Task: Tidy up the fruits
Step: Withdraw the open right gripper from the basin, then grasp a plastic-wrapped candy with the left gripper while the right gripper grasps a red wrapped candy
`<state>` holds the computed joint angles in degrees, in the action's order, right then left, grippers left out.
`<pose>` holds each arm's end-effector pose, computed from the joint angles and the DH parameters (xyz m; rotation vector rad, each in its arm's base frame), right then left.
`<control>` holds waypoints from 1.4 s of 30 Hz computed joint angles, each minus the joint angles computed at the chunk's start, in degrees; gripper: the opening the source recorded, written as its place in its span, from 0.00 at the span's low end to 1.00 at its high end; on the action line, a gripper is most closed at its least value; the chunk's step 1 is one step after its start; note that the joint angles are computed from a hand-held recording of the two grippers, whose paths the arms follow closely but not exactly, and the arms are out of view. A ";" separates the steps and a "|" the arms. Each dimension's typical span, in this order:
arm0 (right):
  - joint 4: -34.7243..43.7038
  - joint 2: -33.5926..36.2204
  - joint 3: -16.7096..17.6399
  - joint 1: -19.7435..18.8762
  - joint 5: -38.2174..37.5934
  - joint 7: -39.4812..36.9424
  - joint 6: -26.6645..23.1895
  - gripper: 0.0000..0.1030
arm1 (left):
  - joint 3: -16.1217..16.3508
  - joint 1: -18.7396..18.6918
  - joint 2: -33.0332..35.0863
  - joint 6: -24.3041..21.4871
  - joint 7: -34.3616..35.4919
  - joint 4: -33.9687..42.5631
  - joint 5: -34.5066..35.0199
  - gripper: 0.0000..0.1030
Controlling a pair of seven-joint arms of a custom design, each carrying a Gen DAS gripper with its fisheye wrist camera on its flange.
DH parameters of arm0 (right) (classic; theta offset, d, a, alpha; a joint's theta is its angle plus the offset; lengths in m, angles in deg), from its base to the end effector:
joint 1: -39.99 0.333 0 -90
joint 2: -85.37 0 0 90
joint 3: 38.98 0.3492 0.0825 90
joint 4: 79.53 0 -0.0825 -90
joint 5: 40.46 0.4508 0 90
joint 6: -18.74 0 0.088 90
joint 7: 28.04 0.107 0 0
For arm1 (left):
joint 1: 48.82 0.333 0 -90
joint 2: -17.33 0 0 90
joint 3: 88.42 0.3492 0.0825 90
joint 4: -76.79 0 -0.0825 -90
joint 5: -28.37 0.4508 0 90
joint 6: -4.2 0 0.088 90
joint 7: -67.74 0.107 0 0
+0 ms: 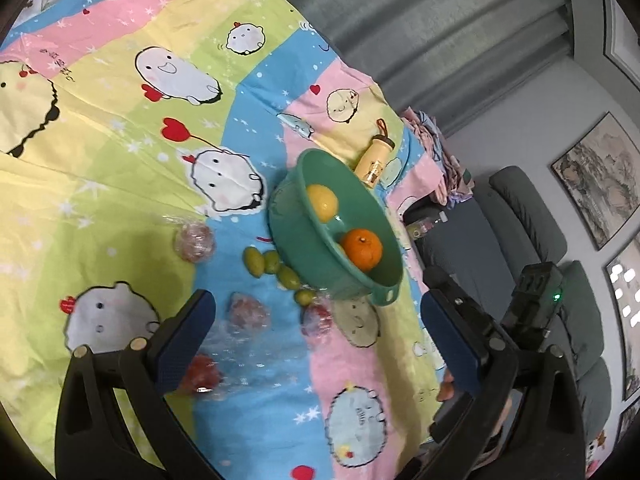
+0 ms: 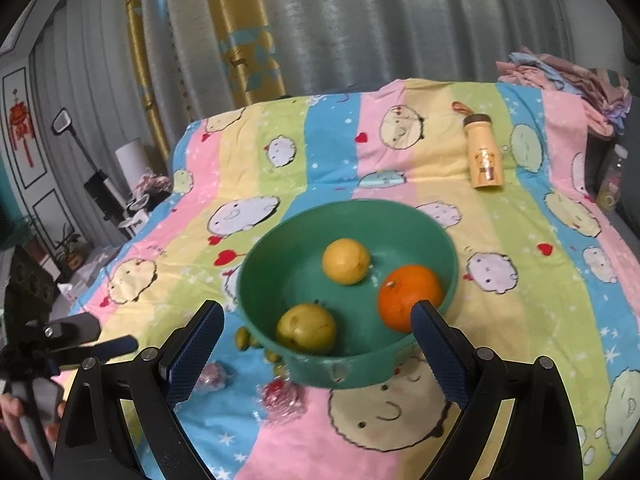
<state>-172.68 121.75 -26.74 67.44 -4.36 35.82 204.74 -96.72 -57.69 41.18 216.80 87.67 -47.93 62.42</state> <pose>0.6717 0.4374 0.3428 -1.8139 1.2271 -0.3569 0.5901 -0.2533 0.3047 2.1287 -1.6125 1.6146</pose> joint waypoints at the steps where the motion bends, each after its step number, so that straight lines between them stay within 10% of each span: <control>1: -0.23 0.18 3.39 -2.66 -0.43 -1.34 -0.15 0.92 | 0.36 -0.33 -0.43 -0.92 0.60 -0.51 -0.28 1.00; 7: -2.62 2.43 22.34 -17.51 -1.95 -11.53 -0.46 0.92 | 0.07 0.55 -1.55 -4.66 1.09 -2.18 -0.49 0.99; 17: -0.57 1.12 7.92 -6.32 2.04 -9.76 -11.06 0.91 | 5.13 -4.42 -2.21 -7.09 6.82 -4.07 -12.62 0.99; 24: 2.62 2.70 1.09 -0.63 -0.16 -8.13 -18.44 0.73 | 6.45 -6.81 -0.74 -13.13 12.71 -0.34 -16.32 0.93; 42: 7.14 7.20 -2.19 2.07 -5.49 -0.21 -19.76 0.58 | 12.84 -13.14 6.45 -29.99 12.99 13.29 -3.71 0.72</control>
<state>-165.54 128.95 -28.93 69.51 -9.86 35.61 184.98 -83.87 -70.83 47.63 186.81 100.66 -34.64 58.72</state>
